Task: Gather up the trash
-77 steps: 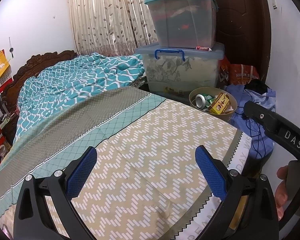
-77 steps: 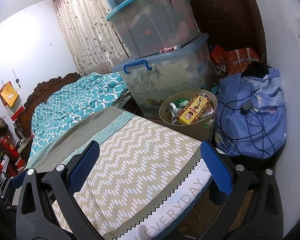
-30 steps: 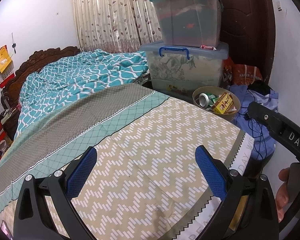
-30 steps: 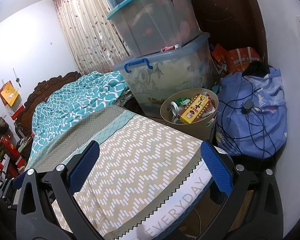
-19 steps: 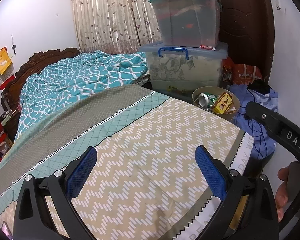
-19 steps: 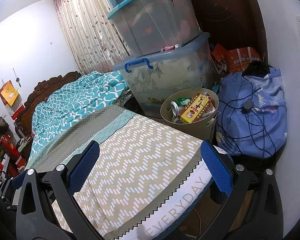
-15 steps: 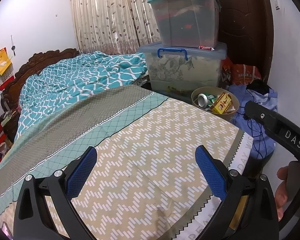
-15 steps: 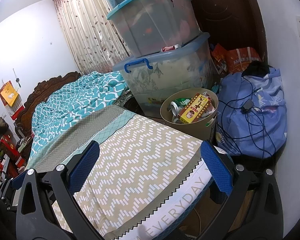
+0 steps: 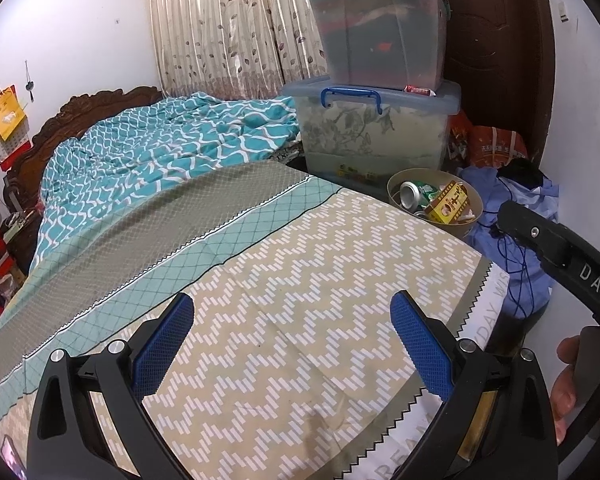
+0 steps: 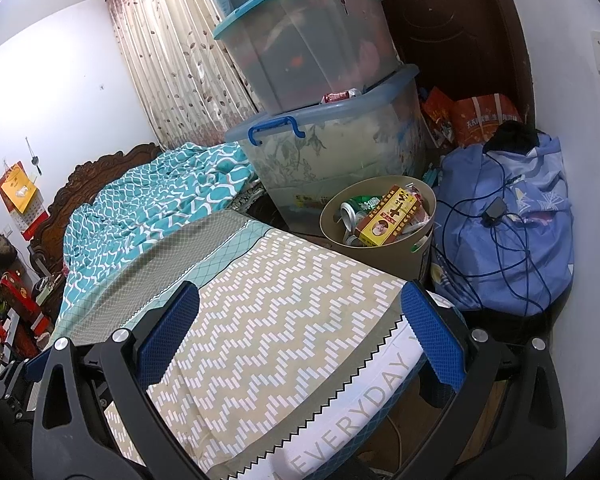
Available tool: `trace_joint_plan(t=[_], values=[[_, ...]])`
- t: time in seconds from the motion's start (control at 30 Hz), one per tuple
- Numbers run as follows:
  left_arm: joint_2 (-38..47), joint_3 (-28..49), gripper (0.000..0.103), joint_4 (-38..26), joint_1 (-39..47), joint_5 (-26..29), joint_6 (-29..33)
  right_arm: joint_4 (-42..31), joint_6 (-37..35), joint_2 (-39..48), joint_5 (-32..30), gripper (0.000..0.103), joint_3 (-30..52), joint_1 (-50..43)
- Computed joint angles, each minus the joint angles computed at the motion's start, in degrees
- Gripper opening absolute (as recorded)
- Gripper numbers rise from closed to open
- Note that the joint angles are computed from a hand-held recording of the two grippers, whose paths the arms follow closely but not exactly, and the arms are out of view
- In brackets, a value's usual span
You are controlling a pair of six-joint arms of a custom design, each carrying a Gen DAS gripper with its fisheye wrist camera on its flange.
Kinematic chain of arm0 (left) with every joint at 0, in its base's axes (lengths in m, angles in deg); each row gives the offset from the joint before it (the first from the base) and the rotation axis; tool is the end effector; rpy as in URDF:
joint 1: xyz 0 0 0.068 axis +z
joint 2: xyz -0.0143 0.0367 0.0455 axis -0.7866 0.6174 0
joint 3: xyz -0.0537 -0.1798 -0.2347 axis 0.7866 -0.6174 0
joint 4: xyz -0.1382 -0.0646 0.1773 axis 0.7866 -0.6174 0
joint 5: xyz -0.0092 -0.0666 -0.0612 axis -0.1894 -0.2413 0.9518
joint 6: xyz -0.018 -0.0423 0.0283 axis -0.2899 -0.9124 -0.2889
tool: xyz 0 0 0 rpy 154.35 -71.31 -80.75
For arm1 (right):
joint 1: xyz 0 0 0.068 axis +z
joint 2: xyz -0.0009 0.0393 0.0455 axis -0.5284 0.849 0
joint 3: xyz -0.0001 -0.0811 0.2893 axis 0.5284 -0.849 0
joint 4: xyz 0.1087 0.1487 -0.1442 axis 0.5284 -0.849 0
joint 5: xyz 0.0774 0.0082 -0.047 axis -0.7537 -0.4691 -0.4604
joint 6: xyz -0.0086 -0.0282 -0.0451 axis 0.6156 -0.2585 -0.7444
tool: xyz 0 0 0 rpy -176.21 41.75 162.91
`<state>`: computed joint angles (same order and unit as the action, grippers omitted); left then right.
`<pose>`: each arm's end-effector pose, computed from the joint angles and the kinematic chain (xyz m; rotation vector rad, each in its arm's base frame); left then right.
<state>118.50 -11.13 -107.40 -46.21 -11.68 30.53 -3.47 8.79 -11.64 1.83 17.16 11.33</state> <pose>0.2047 0.0154 0.3015 0.2765 2.2301 0.0484 0.1750 0.1364 0.2817 0.4632 2.0544 0.3112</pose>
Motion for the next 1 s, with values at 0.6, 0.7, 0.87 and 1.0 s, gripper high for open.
trace_joint_plan(t=[0.6,0.7,0.87,1.0], values=[[0.2,0.1,0.095,-0.4,0.4,0.7,0.2,0.1,0.4,-0.1,0.5,0.100,-0.5,0.6],[0.2,0.1,0.095,-0.5,0.5,0.7,0.2,0.2,0.3,-0.1,0.4,0.100,-0.5,0.5],[0.3,0.0,0.095,-0.6,0.4,0.9,0.0,0.0,0.4,-0.2,0.4,0.100,-0.4,0.5],[0.3,-0.3,0.095,-0.4,0.4,1.0,0.0,-0.1,0.3,-0.2,0.3,0.100,-0.3,0.4]])
